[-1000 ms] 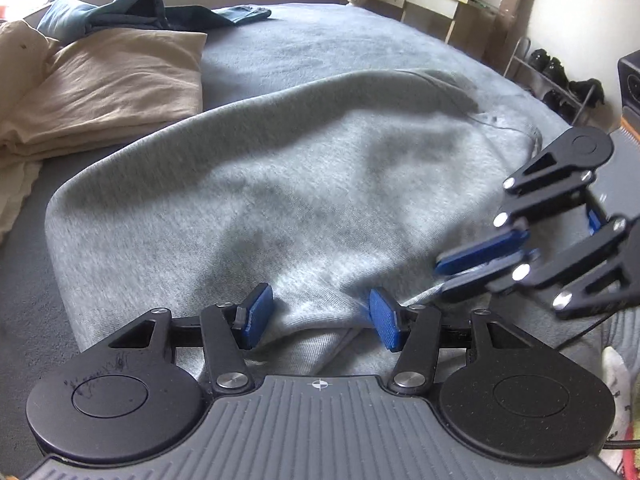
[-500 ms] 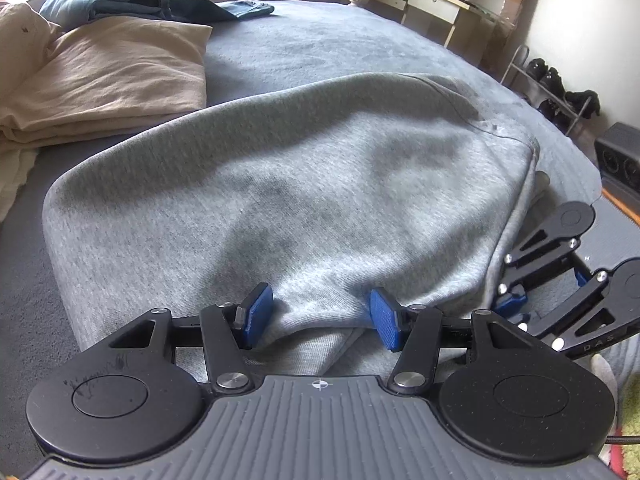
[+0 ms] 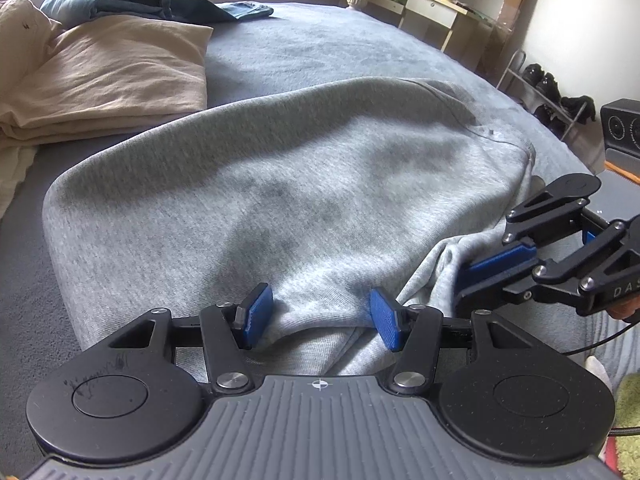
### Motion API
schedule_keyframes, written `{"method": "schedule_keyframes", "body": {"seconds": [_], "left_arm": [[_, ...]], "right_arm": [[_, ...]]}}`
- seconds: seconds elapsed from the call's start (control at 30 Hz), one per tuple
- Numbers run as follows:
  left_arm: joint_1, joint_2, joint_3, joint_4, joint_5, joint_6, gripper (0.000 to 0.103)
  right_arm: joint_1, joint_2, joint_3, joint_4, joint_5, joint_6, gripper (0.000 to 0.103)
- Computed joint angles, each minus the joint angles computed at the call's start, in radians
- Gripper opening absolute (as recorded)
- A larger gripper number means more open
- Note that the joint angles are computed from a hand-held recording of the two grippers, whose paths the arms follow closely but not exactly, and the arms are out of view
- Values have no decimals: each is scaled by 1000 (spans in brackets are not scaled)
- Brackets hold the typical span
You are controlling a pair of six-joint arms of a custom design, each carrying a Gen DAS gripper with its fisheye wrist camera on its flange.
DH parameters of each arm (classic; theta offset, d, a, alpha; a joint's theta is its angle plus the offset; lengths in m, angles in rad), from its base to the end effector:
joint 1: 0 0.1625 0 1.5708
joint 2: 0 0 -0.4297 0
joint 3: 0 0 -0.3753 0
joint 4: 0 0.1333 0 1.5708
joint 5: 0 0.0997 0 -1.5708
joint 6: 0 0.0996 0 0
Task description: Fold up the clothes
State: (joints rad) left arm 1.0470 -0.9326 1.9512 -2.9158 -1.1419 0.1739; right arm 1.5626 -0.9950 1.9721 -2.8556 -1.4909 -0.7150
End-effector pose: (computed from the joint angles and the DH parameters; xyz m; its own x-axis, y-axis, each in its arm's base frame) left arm -0.1370 -0.5865 0.1343 -0.7593 0.4762 -0.4434 0.6144 0.7491 -0.2476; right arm 0.1366 -0.5702 0.1474 -0.7579 -0.6369 0.1411 -0.6477 0.7091 -0.2786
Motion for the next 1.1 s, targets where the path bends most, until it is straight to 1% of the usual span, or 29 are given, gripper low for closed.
{"method": "schedule_keyframes", "body": {"seconds": [0.1, 0.2, 0.3, 0.37, 0.5, 0.63, 0.73, 0.77, 0.8, 0.83, 0.87, 0.9, 0.93, 0.97, 1.0, 1.1], "left_arm": [[-2, -20, 6, 18, 3, 17, 54], [-13, -39, 21, 34, 22, 77, 54], [-35, -33, 38, 29, 69, 162, 54], [-52, -24, 51, 6, 97, 225, 54], [-63, -8, 61, -26, 125, 306, 54], [-83, 14, 79, -104, 178, 396, 53], [-101, 36, 101, -194, 223, 475, 47], [-104, 39, 103, -203, 224, 484, 42], [-105, 40, 105, -211, 223, 486, 39], [-104, 41, 102, -211, 218, 476, 38], [-102, 42, 99, -210, 213, 465, 35], [-100, 43, 95, -209, 208, 454, 28], [-98, 44, 92, -208, 202, 442, 24], [-94, 40, 87, -198, 188, 418, 17], [-90, 36, 81, -189, 173, 393, 13], [-83, 31, 78, -216, 144, 353, 8]], "right_arm": [[-3, 6, -4, -18, 5, 17, 14], [-6, 12, -8, -22, 7, 28, 14], [-4, 16, -14, -17, 2, 28, 14], [-4, 17, -17, -13, 2, 33, 14], [-6, 12, -11, -16, 5, 39, 13], [-5, 17, -13, -23, 2, 42, 13], [-7, 18, -13, -23, 4, 45, 14], [-7, 19, -14, -22, 4, 46, 13], [-7, 21, -15, -21, 3, 46, 14], [-7, 22, -17, -20, 2, 47, 14], [-6, 24, -18, -18, 0, 46, 14], [-6, 25, -19, -19, 0, 47, 14], [-6, 27, -19, -22, 0, 49, 14], [-6, 28, -19, -25, 0, 51, 14], [-7, 30, -20, -27, 2, 55, 14], [-10, 34, -21, -31, 10, 69, 14]]}}
